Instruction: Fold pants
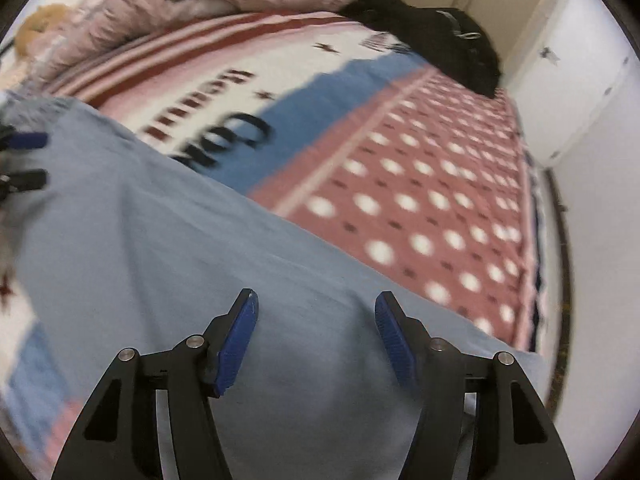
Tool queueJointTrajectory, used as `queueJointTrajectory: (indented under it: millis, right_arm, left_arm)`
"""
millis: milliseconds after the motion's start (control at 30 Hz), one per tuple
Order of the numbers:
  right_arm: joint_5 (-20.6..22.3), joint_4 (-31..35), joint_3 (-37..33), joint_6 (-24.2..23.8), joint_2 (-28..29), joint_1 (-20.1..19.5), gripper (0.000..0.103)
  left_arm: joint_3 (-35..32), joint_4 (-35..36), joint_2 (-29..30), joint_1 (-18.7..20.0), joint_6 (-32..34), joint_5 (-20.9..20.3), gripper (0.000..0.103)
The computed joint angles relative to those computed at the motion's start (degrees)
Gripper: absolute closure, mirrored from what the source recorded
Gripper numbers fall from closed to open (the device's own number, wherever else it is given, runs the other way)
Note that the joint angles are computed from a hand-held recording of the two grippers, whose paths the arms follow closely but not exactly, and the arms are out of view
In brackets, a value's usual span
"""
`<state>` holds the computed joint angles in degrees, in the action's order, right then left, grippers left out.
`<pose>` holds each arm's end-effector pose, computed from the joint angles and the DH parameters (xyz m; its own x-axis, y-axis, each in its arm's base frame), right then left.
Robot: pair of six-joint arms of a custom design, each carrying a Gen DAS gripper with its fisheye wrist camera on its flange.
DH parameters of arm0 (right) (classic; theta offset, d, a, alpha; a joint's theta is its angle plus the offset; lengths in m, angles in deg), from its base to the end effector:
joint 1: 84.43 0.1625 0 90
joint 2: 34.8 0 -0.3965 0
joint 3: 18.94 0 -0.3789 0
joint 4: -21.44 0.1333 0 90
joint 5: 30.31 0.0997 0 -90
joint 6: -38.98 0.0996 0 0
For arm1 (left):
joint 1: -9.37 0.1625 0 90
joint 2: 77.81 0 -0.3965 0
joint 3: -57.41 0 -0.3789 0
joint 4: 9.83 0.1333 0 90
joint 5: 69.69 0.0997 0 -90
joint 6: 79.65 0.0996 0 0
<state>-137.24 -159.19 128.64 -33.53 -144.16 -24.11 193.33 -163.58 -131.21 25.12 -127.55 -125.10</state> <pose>-0.0592 -0.3145 0.3230 -0.5035 -0.3029 0.8091 -0.5930 0.8023 -0.0687 -0.2889 -0.2787 -0.0046 -0.7081 0.3737 -0.5991 0.5756 0.7970 -0.1831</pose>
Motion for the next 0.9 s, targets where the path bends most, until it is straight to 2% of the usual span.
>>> queueJointTrajectory:
  millis: [33, 133, 200, 267, 300, 333, 400, 433, 467, 500, 600, 667, 900]
  right_arm:
    - [0.8, -1.1, -0.2, -0.1, -0.5, -1.4, 0.039]
    - [1.2, -3.1, -1.4, 0.2, -1.4, -4.1, 0.038]
    - [0.0, -4.6, -1.7, -0.7, -1.6, -5.0, 0.038]
    - [-2.5, -3.2, -2.2, -1.0, -1.6, -5.2, 0.039]
    - [-4.1, -4.5, -2.1, -1.7, -1.1, -5.3, 0.04]
    - [-4.2, -8.2, -1.4, -3.3, -0.5, -5.8, 0.04]
    - [-3.5, -11.5, -1.0, -4.0, -0.1, -6.9, 0.042]
    - [-3.7, -11.4, -1.5, -2.8, -0.1, -7.4, 0.055]
    - [-4.4, -10.4, -2.1, -1.4, -0.1, -7.4, 0.084]
    - [-4.9, -8.3, -2.8, 0.0, -0.5, -7.6, 0.095]
    - [-1.2, -6.5, -2.3, 0.7, -3.0, -9.1, 0.099]
    - [1.0, -5.6, -2.6, 3.0, -4.5, -9.7, 0.099]
    - [-3.9, -6.5, -6.6, 7.7, 1.0, -5.9, 0.099]
  left_arm:
    - [0.0, 0.1, 0.3, -0.1, -0.1, 0.0, 0.024]
    - [-0.6, 0.1, 1.1, 0.2, 0.0, 0.0, 0.024]
    - [-1.1, -0.2, 1.7, 0.7, 0.1, 0.0, 0.024]
    - [-1.4, -0.3, 2.2, 0.9, 0.2, 0.3, 0.024]
    - [-1.6, -0.3, 2.4, 1.0, 0.3, 0.5, 0.024]
    - [-1.7, -0.2, 2.6, 1.1, 0.2, 0.6, 0.024]
    - [-1.8, -0.2, 2.8, 1.2, 0.1, 0.6, 0.024]
    - [-1.9, -0.2, 2.9, 1.3, 0.1, 0.5, 0.024]
    - [-1.8, -0.2, 2.8, 1.2, 0.0, 0.5, 0.024]
    - [-1.8, -0.1, 2.8, 1.1, 0.0, 0.5, 0.024]
    - [-1.9, 0.4, 2.8, 0.9, 0.0, 0.8, 0.024]
    - [-2.0, 0.8, 2.7, 1.0, -0.2, 1.0, 0.024]
    - [-2.9, 1.5, 4.2, 2.2, -0.8, 2.8, 0.024]
